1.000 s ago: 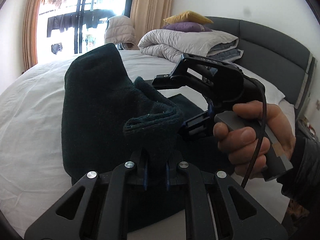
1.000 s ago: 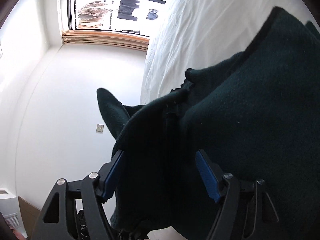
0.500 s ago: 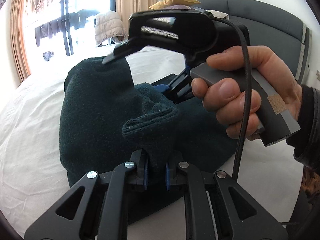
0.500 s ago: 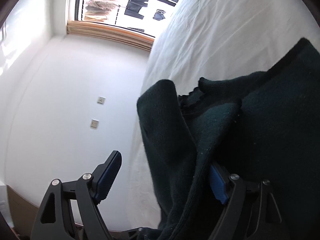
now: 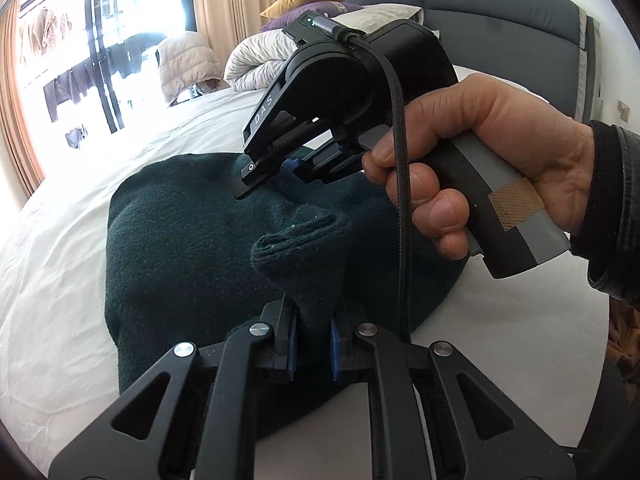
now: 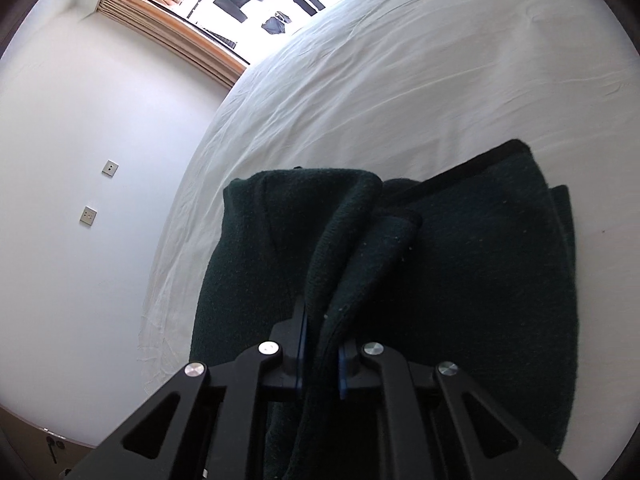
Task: Fold small clothes
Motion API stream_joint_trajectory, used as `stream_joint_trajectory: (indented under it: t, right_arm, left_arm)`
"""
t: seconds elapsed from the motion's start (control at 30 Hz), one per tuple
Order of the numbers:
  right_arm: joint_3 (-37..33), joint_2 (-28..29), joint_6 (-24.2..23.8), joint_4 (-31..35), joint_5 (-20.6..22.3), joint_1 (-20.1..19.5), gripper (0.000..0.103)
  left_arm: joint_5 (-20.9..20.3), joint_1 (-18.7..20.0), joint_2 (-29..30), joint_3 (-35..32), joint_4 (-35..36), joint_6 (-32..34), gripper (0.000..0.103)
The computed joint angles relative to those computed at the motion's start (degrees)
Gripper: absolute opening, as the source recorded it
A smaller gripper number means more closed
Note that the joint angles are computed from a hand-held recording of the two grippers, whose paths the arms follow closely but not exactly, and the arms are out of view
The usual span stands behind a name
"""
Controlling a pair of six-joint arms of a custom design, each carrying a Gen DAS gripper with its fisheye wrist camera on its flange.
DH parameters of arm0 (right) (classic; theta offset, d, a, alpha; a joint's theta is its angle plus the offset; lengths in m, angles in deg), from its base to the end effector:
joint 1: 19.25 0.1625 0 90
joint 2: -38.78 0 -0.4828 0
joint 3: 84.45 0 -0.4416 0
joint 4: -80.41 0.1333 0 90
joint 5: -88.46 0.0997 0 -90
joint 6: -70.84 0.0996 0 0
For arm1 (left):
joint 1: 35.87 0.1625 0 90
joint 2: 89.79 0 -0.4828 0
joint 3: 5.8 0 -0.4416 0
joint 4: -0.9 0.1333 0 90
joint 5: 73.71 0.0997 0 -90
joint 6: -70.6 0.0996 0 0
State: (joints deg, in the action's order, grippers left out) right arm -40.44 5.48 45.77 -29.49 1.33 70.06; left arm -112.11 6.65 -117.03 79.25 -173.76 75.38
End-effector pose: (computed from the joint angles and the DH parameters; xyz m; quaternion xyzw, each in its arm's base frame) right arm 0.1268 -0.9533 0.2632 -0.2124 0.9736 -0.0836 0.0065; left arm -0.4331 -0.6839 -0.0004 0.2950 0.8307 -0.3488 0.3182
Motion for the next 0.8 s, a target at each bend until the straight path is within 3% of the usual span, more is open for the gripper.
stream_joint_trajectory:
  t: [0.5, 0.8]
  right_arm:
    - [-4.3, 0.5, -2.9, 0.6, -1.9, -1.3, 0.011]
    - [-0.4, -1.6, -4.3, -3.2, -0.5, -2.6, 0.011]
  left_arm:
    - [-4.8, 0.9, 1.8, -3.8, 1.8, 3.0, 0.011]
    - [-5.9, 2.5, 1.1, -2.2, 0.1, 4.6, 0.011]
